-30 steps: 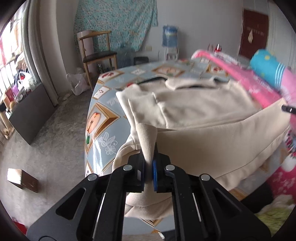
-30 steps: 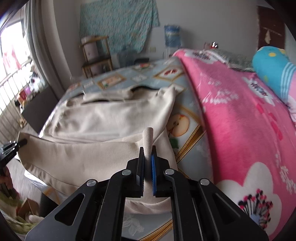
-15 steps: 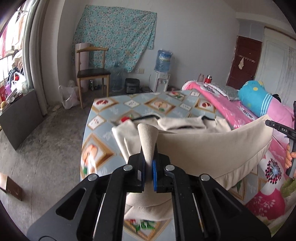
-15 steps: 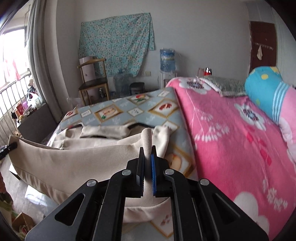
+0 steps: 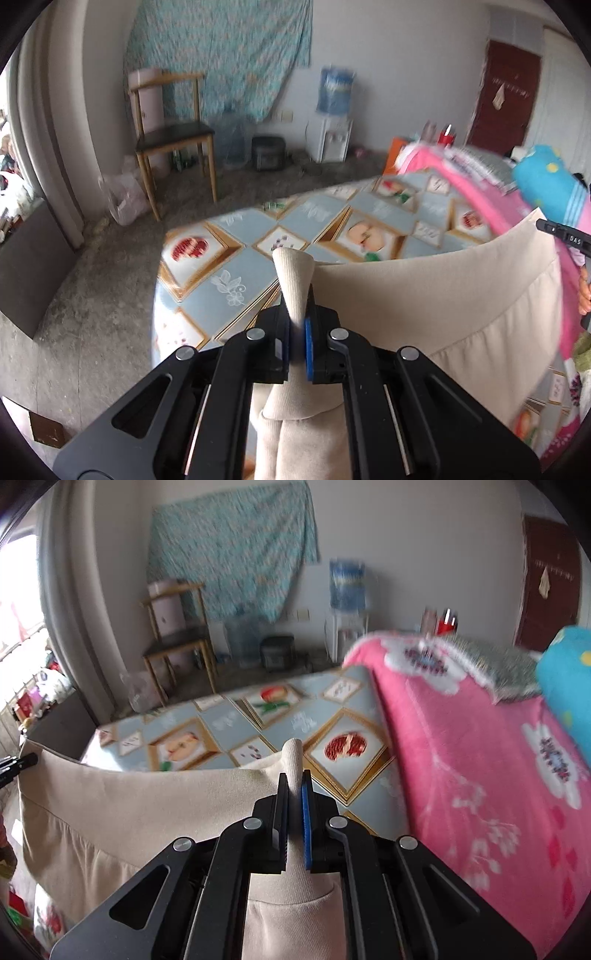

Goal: Fold large clothes
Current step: 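Lift the hem with both tools and fold it over the jacket, then open both tools, release the hem and smooth the folded jacket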

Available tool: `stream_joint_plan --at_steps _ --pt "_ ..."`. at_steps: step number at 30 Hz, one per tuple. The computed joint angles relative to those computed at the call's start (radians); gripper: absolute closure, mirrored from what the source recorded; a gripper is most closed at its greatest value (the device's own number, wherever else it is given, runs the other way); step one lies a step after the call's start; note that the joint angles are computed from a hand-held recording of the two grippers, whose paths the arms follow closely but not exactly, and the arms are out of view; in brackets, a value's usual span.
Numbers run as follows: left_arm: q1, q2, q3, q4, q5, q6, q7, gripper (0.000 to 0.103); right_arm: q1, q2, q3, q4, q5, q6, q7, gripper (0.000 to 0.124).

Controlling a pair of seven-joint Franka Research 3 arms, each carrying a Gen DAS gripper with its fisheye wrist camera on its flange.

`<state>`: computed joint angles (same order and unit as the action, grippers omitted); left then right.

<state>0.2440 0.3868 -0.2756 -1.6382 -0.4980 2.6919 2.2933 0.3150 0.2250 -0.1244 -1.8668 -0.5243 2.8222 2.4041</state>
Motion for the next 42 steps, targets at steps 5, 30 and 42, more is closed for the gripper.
stream_joint_plan --at_steps 5,30,42 --pt "-0.106 0.196 0.096 0.180 0.263 -0.076 -0.211 0.097 -0.056 0.171 0.042 0.116 0.220 -0.078 -0.177 0.118" --pt "-0.018 -0.195 0.091 -0.407 0.247 0.037 -0.178 0.075 -0.051 -0.238 0.152 -0.478 0.329 0.010 -0.206 0.076" --pt "-0.123 -0.346 0.152 -0.628 0.134 0.142 -0.055 0.074 -0.082 -0.257 0.253 -0.492 0.134 -0.004 -0.061 0.076"
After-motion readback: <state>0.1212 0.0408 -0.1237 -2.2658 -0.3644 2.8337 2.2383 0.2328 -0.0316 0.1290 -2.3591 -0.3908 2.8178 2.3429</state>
